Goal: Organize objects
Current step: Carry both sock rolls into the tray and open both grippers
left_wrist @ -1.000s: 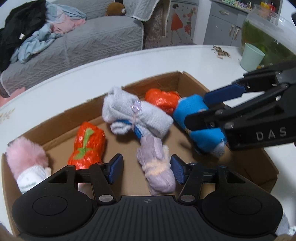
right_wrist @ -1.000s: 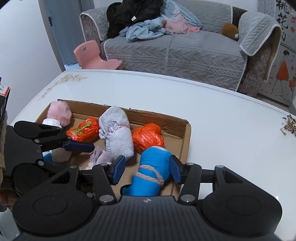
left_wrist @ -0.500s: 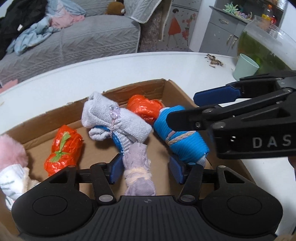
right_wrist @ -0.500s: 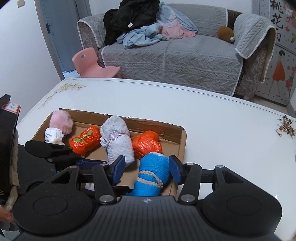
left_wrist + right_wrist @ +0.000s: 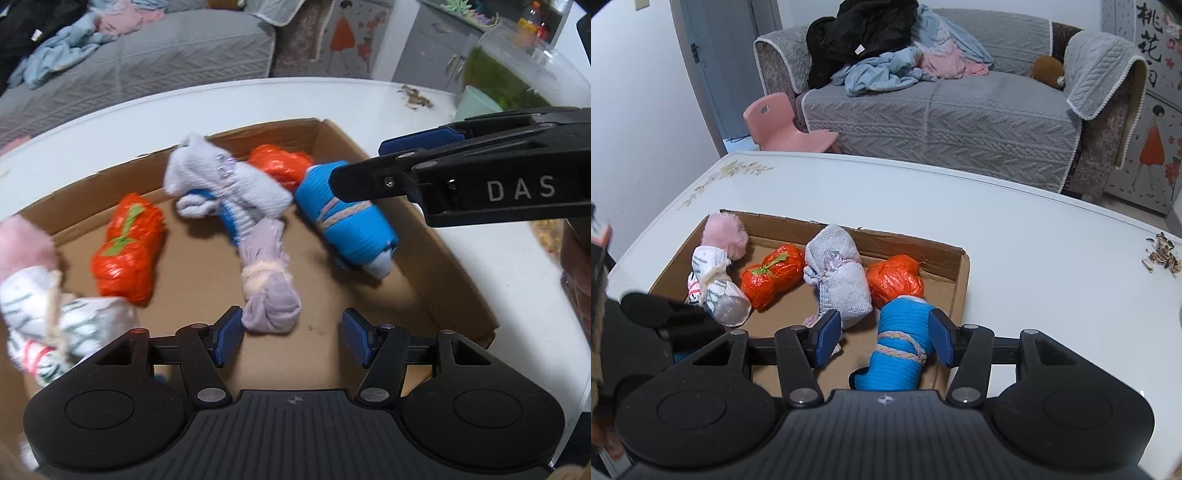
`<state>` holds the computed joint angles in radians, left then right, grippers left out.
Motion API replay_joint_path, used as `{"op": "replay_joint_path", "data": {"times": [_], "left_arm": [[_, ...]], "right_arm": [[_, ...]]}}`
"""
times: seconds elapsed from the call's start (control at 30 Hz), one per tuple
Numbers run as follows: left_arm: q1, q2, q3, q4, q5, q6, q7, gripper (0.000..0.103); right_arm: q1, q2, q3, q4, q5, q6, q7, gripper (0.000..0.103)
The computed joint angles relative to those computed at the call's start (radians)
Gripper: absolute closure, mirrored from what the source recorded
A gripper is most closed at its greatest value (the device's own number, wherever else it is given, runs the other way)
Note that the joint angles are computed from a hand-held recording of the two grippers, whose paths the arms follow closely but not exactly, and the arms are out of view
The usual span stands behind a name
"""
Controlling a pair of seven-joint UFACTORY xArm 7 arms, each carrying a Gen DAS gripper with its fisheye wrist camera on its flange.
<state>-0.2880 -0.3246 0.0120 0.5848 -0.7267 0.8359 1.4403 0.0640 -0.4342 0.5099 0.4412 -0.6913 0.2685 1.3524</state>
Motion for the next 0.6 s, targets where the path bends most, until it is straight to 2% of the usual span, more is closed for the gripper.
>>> {"op": "replay_joint_path", "data": {"times": [0.17,0.27,0.37,0.43,0.6], "left_arm": [[-0.009,0.04,-0.008,0.024,-0.06,0.019,-0.004,0.034],[-0.004,0.044,-0.017,0.032,-0.067,0.046,-0.041,0.034],[-0.005,0.017,-0.021,0.019,-0.07,0.047,-0.02,0.033],[0.001,0.011,-0.015,0.027,-0.059,0.074,-0.043,0.033],[0.007,-0.073,-0.005,-0.011,-0.016,0.005,-0.033,0.031]], "right_arm": [[-0.004,-0.018,0.005,-0.007,0.002,0.001,0.012,0.053],[-0.004,-0.016,0.005,-0.005,0.005,0.0,0.007,0.053],[0.002,-0.018,0.005,-0.004,0.012,0.001,0.004,0.052],[0.01,-0.024,0.004,-0.006,0.019,0.004,0.0,0.052],[0.041,-0.061,-0.004,-0.022,0.058,0.021,-0.012,0.052]]}}
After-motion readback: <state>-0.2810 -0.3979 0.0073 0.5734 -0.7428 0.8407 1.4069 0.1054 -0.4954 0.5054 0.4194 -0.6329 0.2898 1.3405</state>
